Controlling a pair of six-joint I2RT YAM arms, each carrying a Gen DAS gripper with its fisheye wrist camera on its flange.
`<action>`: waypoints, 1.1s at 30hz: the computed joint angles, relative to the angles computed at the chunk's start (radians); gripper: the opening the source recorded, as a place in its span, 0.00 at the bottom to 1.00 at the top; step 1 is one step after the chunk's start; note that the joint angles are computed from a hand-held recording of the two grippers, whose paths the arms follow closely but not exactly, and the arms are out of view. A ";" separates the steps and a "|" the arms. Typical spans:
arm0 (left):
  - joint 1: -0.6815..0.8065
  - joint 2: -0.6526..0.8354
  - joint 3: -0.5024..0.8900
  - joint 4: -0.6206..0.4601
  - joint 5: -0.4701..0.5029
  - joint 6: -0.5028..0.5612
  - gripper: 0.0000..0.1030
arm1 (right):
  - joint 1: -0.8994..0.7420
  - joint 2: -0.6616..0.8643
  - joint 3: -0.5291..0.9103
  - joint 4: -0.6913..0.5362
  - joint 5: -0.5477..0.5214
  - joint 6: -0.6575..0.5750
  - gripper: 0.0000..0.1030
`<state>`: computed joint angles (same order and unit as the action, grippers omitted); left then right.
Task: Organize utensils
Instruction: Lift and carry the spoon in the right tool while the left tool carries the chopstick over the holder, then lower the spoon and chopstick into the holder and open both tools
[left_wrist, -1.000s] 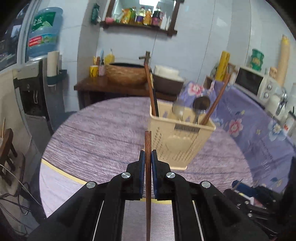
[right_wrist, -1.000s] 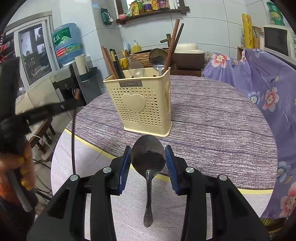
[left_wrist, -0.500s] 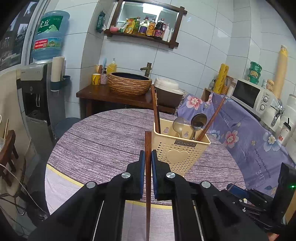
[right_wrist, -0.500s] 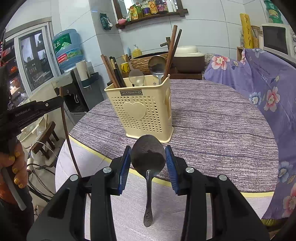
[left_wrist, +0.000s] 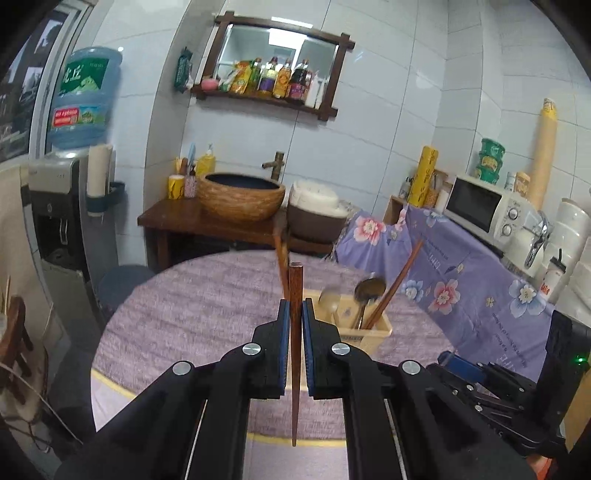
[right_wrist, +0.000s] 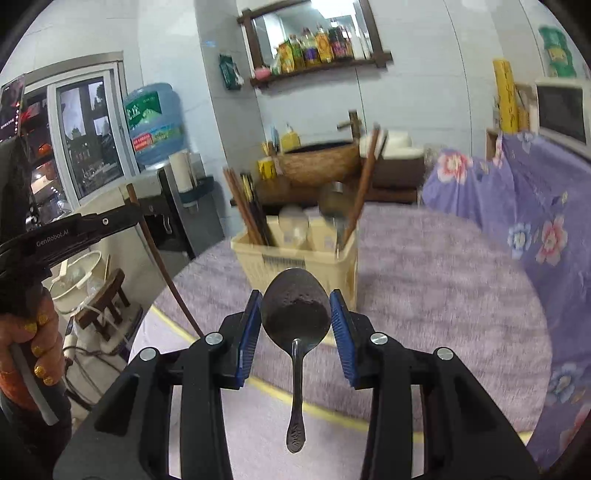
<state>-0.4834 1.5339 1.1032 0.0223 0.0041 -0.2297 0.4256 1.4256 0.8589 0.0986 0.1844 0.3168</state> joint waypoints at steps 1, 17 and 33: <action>0.005 -0.001 0.033 -0.015 0.009 0.002 0.08 | -0.006 0.003 0.039 -0.007 0.007 -0.024 0.37; -0.035 0.321 0.502 -0.051 -0.118 0.010 0.08 | -0.074 0.388 0.591 -0.026 0.103 -0.157 0.37; -0.045 0.340 0.288 0.074 -0.097 0.036 0.08 | -0.036 0.427 0.372 0.132 0.173 -0.155 0.37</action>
<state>-0.5289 1.8734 1.3915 0.0967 -0.0932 -0.1940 0.3896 1.8523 1.2307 0.2309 0.3575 0.1616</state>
